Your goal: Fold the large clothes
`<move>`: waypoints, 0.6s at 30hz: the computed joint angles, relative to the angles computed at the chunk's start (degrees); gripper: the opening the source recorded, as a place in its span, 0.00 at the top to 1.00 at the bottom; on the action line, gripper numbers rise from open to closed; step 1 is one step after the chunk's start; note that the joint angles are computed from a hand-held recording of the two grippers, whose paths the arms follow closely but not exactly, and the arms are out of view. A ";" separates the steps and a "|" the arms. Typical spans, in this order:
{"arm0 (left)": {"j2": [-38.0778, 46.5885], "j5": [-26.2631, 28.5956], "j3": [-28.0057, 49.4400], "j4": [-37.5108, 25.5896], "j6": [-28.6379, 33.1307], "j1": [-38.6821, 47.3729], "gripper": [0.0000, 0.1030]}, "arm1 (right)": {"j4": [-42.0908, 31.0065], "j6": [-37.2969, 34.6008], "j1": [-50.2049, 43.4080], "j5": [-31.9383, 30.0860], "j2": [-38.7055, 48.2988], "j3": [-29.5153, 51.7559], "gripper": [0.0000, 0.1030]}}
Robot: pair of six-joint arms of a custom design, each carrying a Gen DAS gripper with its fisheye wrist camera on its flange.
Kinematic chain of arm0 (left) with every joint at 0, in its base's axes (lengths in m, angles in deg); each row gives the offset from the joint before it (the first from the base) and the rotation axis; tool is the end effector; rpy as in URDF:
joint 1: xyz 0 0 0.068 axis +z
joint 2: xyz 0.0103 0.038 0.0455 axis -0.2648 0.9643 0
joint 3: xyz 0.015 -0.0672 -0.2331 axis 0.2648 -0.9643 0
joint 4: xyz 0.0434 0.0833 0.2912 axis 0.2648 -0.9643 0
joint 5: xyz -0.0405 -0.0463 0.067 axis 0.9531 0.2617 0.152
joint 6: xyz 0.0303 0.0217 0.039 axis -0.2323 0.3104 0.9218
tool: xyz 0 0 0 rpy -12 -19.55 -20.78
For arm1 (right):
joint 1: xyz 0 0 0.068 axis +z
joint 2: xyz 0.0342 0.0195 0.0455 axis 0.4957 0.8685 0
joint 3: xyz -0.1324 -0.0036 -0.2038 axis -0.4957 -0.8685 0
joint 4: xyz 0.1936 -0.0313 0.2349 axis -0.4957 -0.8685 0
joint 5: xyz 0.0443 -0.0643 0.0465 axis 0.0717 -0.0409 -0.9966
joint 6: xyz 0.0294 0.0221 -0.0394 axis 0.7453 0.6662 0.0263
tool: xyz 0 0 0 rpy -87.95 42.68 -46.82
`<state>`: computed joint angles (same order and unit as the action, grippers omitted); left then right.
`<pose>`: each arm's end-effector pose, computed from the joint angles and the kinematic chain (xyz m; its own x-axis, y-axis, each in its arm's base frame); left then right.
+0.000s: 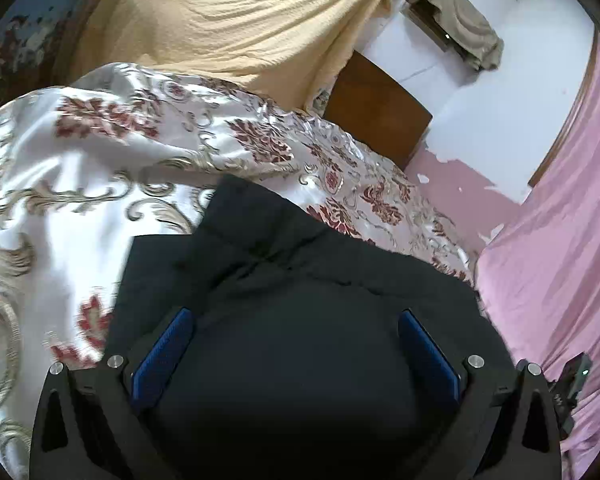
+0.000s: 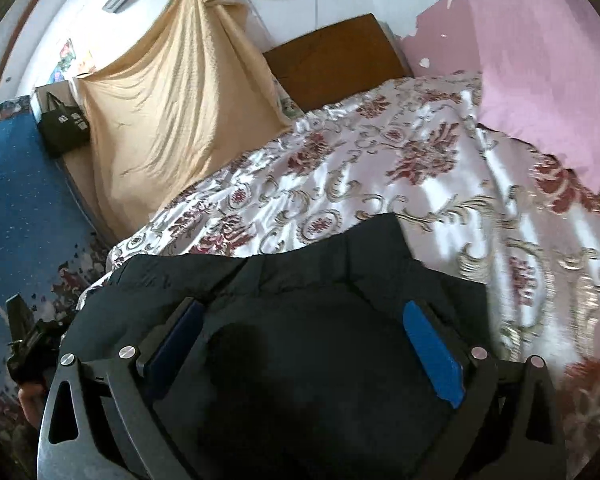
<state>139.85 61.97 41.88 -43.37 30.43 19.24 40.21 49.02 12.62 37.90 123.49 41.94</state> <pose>0.1994 0.1093 0.1218 -0.5503 -0.4780 -0.6846 -0.0931 0.8499 -0.5186 0.2496 -0.0561 0.1115 -0.5860 0.2745 -0.7624 -0.1163 0.9026 0.4144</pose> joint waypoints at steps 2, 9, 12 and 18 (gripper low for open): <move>-2.25 1.49 0.54 -5.66 2.65 3.28 0.00 | -6.06 -2.39 -2.97 -1.92 -0.77 1.75 0.04; 1.12 0.82 5.15 -18.51 16.01 9.98 0.00 | -19.92 -15.41 -12.04 -4.69 6.36 9.79 0.02; 8.39 0.79 8.83 -23.34 25.25 11.58 0.00 | -25.26 -20.30 -13.69 -7.39 17.14 16.10 0.02; 22.38 6.92 13.74 -25.86 34.94 13.83 0.00 | -27.24 -26.34 -11.86 -10.37 24.08 19.21 0.01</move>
<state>162.22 68.89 55.62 -69.23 65.37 33.08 12.97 22.68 0.77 27.53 147.57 61.16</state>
